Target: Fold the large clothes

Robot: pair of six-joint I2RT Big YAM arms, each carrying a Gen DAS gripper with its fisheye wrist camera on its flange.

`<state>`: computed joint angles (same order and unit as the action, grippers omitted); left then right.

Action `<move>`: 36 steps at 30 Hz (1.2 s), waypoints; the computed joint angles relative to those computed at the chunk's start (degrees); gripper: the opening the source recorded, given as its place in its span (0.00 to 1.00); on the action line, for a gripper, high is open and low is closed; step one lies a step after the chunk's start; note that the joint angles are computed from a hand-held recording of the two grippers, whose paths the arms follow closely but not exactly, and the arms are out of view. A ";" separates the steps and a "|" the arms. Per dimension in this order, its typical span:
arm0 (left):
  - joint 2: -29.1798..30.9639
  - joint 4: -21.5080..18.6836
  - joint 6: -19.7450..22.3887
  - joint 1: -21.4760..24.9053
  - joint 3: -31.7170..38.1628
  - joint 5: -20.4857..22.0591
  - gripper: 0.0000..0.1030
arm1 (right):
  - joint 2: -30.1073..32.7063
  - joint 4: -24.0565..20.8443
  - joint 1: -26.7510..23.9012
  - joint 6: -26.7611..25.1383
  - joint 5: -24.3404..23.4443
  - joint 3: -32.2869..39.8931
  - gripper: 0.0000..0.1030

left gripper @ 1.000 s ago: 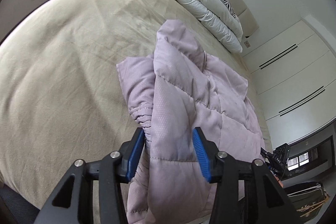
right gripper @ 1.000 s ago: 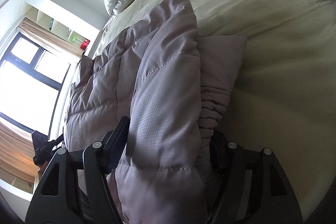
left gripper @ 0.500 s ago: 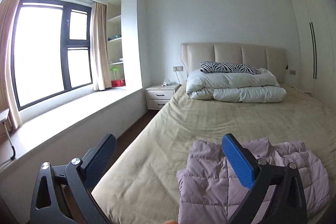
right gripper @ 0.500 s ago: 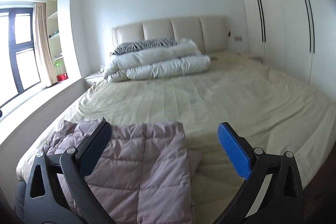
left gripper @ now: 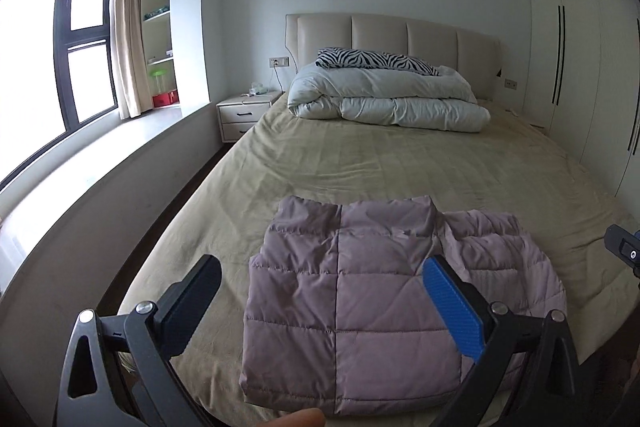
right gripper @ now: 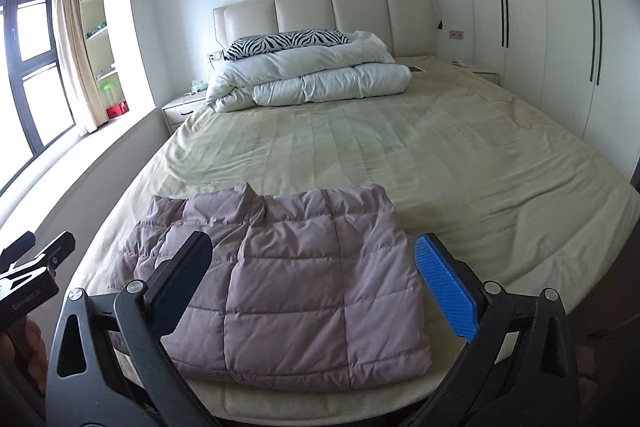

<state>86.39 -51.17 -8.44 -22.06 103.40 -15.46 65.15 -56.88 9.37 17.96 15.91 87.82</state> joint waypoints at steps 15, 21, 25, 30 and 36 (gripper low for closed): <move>3.79 -6.46 -2.58 1.43 0.15 2.15 1.00 | 5.74 -3.29 3.29 -1.21 1.98 -0.46 1.00; 3.77 -6.98 -2.78 1.45 -0.19 2.56 1.00 | 6.17 -3.94 3.19 -0.12 1.47 -0.56 1.00; 3.65 -7.41 -2.91 1.35 -0.43 2.70 1.00 | 6.32 -4.27 3.13 0.36 0.89 -0.62 1.00; 3.96 -8.07 -2.58 1.25 -0.07 3.10 1.00 | 6.43 -4.46 3.38 0.51 0.67 -0.79 1.00; 4.04 -8.21 -2.51 1.04 -0.11 3.06 1.00 | 6.46 -4.64 3.56 0.59 0.60 -1.06 1.00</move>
<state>90.43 -59.38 -10.94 -21.02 103.29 -12.40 71.61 -61.52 12.93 18.55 16.52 86.76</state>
